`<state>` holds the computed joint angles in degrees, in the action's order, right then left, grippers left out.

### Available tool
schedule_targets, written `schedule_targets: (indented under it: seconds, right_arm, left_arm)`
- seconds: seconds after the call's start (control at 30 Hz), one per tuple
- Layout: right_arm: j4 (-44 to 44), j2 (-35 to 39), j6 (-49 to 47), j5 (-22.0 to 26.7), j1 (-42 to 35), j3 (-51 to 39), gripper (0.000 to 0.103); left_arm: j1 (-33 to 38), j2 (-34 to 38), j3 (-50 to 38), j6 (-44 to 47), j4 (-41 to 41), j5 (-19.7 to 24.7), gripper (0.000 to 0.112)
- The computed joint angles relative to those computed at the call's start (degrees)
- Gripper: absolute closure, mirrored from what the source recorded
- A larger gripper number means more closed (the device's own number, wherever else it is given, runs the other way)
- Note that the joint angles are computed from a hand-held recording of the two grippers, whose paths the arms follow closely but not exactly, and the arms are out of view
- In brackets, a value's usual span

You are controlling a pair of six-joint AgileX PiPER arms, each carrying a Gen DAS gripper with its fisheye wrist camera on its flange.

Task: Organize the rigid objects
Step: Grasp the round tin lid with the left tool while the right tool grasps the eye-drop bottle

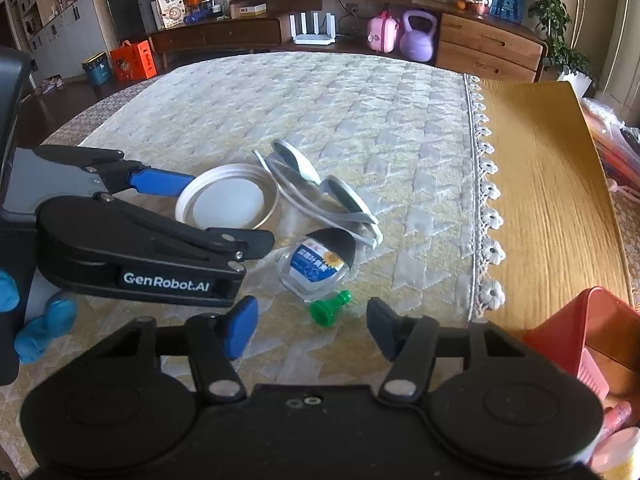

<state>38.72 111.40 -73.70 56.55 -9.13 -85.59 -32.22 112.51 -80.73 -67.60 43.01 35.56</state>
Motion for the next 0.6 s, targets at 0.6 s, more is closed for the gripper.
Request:
schedule_targets:
  seconds: [0.6]
  right_arm:
    - [0.82,-1.25,-2.83,-4.70,0.70,3.14,0.070]
  left_arm:
    - [0.45,0.04,1.37,-1.45,1.71,-1.63,0.035]
